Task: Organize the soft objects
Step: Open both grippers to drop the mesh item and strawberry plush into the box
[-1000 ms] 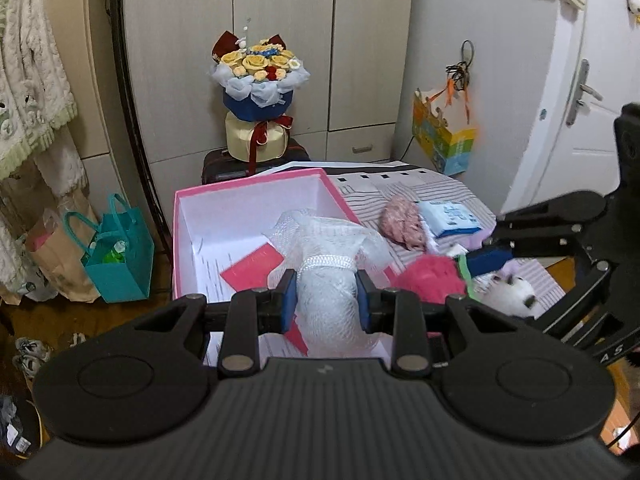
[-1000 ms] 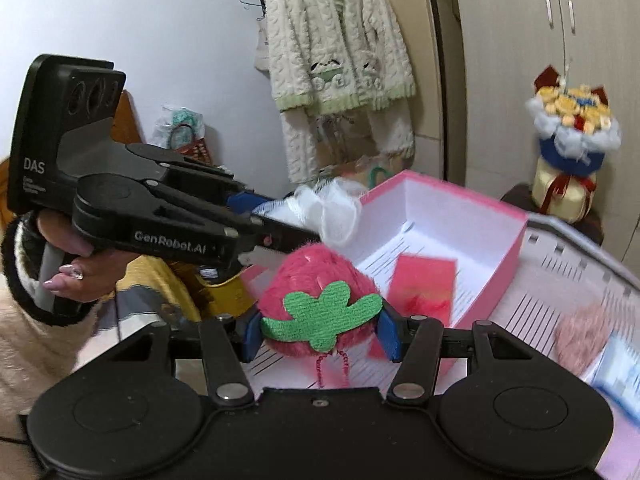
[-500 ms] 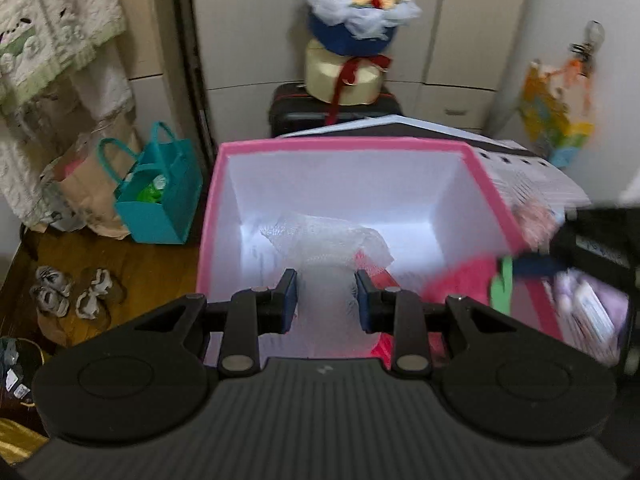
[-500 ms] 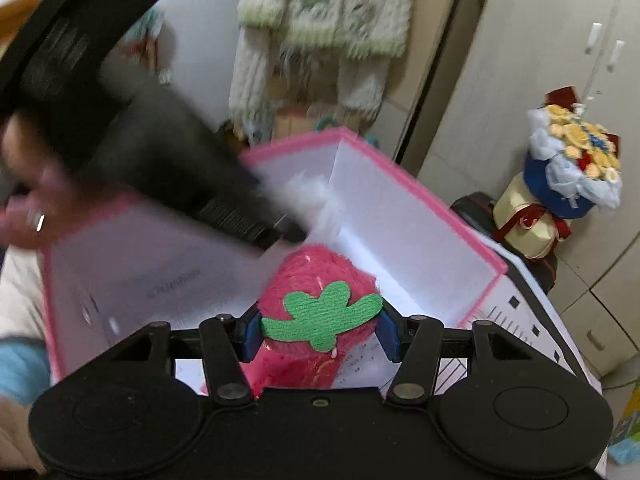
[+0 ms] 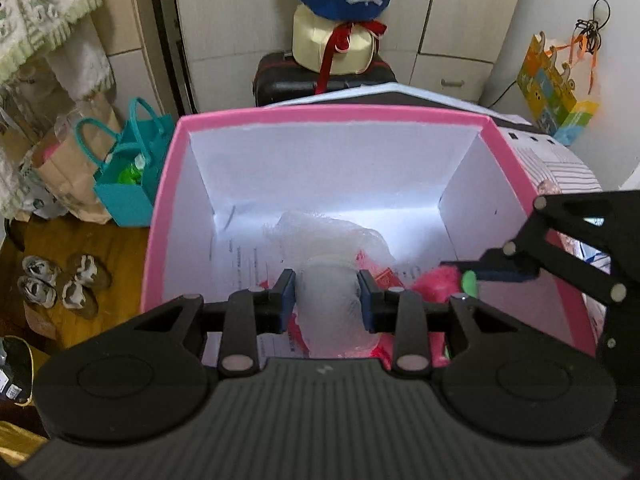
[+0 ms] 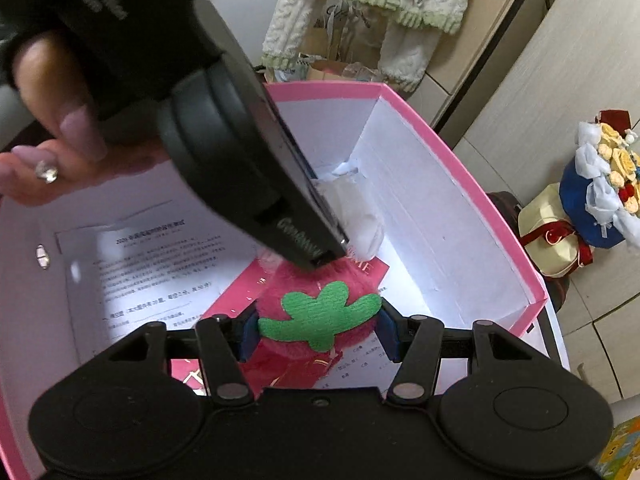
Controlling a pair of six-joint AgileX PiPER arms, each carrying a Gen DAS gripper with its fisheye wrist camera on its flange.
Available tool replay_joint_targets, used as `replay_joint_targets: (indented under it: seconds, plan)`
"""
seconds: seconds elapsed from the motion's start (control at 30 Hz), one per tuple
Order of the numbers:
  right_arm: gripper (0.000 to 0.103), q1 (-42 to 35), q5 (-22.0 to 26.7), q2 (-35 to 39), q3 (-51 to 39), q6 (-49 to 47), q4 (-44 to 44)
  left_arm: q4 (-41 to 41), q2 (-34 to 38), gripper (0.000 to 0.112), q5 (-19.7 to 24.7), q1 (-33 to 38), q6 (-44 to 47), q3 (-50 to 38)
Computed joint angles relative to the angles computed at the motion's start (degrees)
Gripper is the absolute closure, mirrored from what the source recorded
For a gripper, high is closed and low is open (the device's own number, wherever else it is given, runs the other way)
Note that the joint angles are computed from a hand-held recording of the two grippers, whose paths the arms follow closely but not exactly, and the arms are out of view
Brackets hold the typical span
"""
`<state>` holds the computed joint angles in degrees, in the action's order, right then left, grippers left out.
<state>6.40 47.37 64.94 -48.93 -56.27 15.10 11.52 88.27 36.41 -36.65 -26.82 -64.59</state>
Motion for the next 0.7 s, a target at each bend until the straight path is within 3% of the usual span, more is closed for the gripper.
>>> replay_joint_targets:
  seconds: [0.17,0.23,0.37,0.53,0.7]
  plan:
    - [0.038,1.1,-2.5,1.2,0.6,1.6,-1.0,3.5,0.5,0.08,2.4,-1.8,-0.9,-0.7]
    - [0.033,2.5,-4.1,1.1,1.1,4.6,-3.1,3.1,0.1,0.069,2.7,-1.8,-1.0,-0.7]
    - [0.031,0.8,-3.8,-1.5,2.6,2.2,0.0,3.0,-3.7,0.068,2.1,-2.1,-0.9,1.5]
    - [0.031,-8.5,2.6,-4.6,2.6,-8.4,12.7,-0.7,-11.7,0.067,1.8,-1.7,3.3,5.3]
    - [0.03,-16.9,11.8,-9.5,2.6,-13.3,19.8,2.4,-20.2,0.065,4.8,-4.6,0.9,8.3]
